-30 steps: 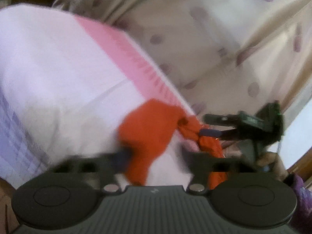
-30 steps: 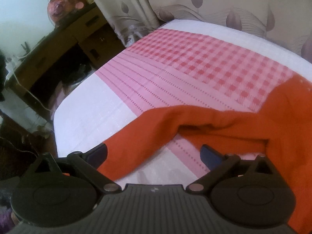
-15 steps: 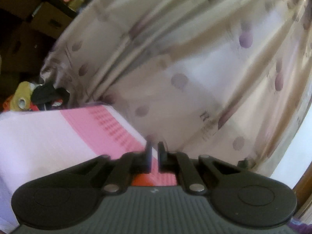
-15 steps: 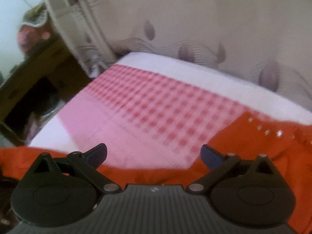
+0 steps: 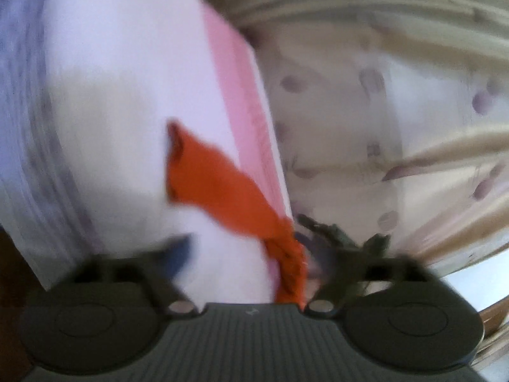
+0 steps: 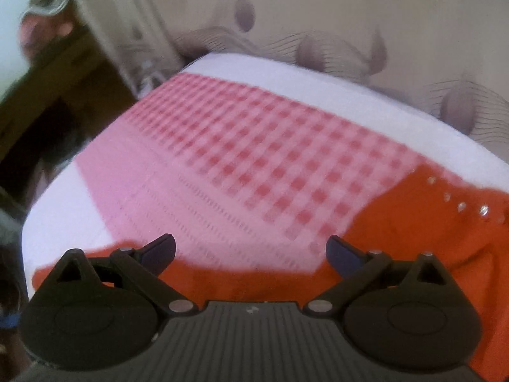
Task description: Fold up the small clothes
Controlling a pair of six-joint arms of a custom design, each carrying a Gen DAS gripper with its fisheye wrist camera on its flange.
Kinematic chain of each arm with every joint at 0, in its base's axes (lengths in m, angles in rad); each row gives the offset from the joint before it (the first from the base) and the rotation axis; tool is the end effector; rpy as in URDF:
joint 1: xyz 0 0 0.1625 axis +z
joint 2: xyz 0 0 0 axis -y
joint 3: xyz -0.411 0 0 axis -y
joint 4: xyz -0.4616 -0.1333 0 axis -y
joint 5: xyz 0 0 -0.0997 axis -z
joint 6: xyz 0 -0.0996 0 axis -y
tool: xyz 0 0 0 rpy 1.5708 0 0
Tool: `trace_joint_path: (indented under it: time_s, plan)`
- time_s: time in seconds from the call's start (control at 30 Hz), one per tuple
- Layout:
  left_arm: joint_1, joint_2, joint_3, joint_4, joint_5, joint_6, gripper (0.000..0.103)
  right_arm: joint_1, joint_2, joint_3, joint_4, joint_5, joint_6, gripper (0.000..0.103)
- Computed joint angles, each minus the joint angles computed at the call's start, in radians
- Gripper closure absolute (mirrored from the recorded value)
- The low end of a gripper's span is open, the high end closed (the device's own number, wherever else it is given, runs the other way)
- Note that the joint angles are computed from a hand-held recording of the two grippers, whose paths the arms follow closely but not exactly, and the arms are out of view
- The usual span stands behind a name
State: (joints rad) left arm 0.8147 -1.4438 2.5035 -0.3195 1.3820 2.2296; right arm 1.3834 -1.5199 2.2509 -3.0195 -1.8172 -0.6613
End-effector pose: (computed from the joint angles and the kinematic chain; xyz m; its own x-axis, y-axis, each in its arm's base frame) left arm -0.0835 -0.3100 0.0280 -0.8615 -0.0372 0.5063 -0.3570 0.7535 -0.5521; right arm 0.0133 -0.5147 0.2576 -0.8146 -0.1876 0.5489 -0.4561 0.7919 -0.4062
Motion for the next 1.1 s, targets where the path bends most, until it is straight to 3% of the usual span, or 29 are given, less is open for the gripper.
trace_joint_path:
  time_s: [0.07,0.17,0.2,0.3,0.4,0.47,0.53,0.6,0.83,0.97,1.0,1.03,1.07,1.1]
  plan:
    - [-0.006,0.030,0.013,-0.095,0.008,-0.048,0.010,-0.015,-0.016,0.027,-0.001,0.026,-0.017,0.003]
    - [0.022,0.135,-0.068,-0.053,0.033,-0.153,0.004,-0.044,-0.037,0.058,0.002,0.065,0.003,0.003]
    - [0.015,0.160,-0.071,-0.091,0.020,-0.210,0.002,-0.052,-0.042,0.064,0.000,0.076,0.005,0.003]
    - [-0.076,0.196,-0.139,0.022,-0.179,-0.347,0.000,-0.067,-0.058,0.082,-0.005,0.099,0.004,0.003]
    - [-0.124,0.256,-0.227,0.150,-0.303,-0.437,0.000,-0.079,-0.081,0.093,0.009,0.138,0.019,0.002]
    - [-0.122,0.263,-0.233,0.104,-0.305,-0.386,0.000,-0.086,-0.097,0.103,0.018,0.161,0.021,0.002]
    - [-0.109,0.266,-0.236,0.108,-0.288,-0.418,0.000,-0.094,-0.115,0.113,0.027,0.181,0.013,0.002]
    - [-0.151,0.284,-0.248,0.158,-0.379,-0.447,0.000,-0.104,-0.139,0.124,0.044,0.199,0.004,0.001]
    - [-0.139,0.314,-0.306,0.237,-0.404,-0.489,0.000,-0.126,-0.170,0.145,0.062,0.256,-0.013,0.001]
    - [-0.139,0.334,-0.309,0.152,-0.451,-0.426,0.001,-0.132,-0.177,0.157,0.071,0.292,-0.018,0.001]
    - [-0.136,0.335,-0.302,0.104,-0.459,-0.377,0.004,-0.133,-0.180,0.161,0.072,0.297,-0.022,0.001]
    - [-0.130,0.340,-0.300,0.068,-0.460,-0.325,0.025,-0.135,-0.182,0.164,0.072,0.301,-0.027,0.000]
    - [-0.108,0.346,-0.300,0.044,-0.426,-0.282,0.066,-0.135,-0.184,0.166,0.070,0.299,-0.033,0.000]
    - [-0.086,0.355,-0.306,0.042,-0.389,-0.267,0.082,-0.134,-0.185,0.166,0.068,0.294,-0.037,0.000]
